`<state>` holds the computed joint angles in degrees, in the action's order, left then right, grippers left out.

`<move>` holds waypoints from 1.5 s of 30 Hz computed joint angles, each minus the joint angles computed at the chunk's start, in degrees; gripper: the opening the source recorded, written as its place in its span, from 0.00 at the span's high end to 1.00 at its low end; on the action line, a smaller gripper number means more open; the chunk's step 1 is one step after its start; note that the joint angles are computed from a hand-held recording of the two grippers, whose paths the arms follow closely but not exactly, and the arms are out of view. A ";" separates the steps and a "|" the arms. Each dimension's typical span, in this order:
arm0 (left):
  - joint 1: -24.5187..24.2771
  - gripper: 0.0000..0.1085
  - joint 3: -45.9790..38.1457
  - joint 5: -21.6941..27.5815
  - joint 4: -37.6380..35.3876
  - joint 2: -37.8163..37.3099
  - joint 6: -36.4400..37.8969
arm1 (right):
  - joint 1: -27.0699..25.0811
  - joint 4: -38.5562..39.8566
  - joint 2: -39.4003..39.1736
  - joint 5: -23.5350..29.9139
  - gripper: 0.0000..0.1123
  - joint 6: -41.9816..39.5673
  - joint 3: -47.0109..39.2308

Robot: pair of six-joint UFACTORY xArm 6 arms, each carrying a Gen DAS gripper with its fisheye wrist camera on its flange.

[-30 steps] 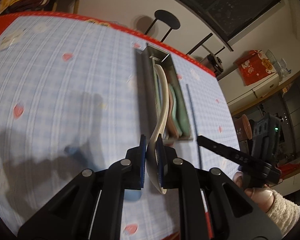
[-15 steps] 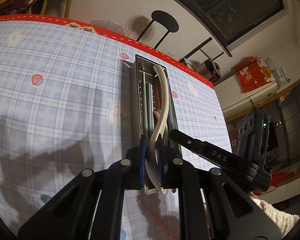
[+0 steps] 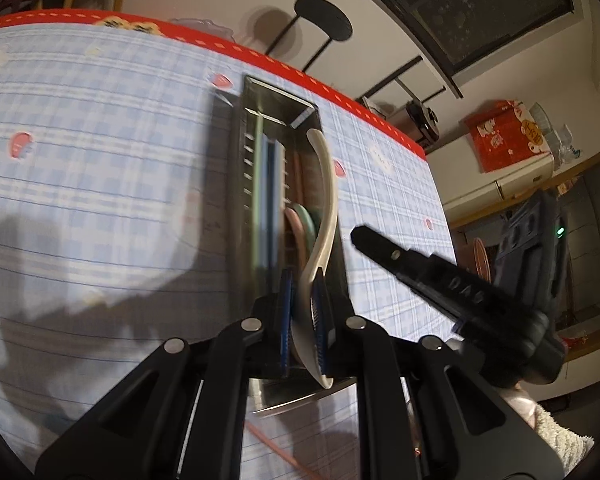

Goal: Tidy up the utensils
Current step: 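Lower both items into the tray and open both grippers, then withdraw both grippers toward the blue spoon and pink chopstick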

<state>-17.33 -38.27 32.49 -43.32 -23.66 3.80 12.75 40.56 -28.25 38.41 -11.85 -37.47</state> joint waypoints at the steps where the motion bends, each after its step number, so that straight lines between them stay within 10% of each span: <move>1: -1.01 0.87 -0.34 -0.56 -0.36 1.05 0.14 | -0.96 0.30 -0.40 0.25 0.88 -0.28 0.20; 11: -4.79 0.86 -3.07 -2.86 1.59 8.19 -3.72 | -5.21 -0.44 -4.04 2.17 0.79 -0.56 2.61; 26: 1.36 0.12 3.85 1.25 21.53 -7.57 -16.13 | -5.09 -9.90 -21.08 6.29 0.27 4.74 11.81; 45: 12.34 0.11 21.43 24.29 33.56 -40.84 -21.09 | 12.02 -29.86 -46.64 20.05 0.24 16.64 25.49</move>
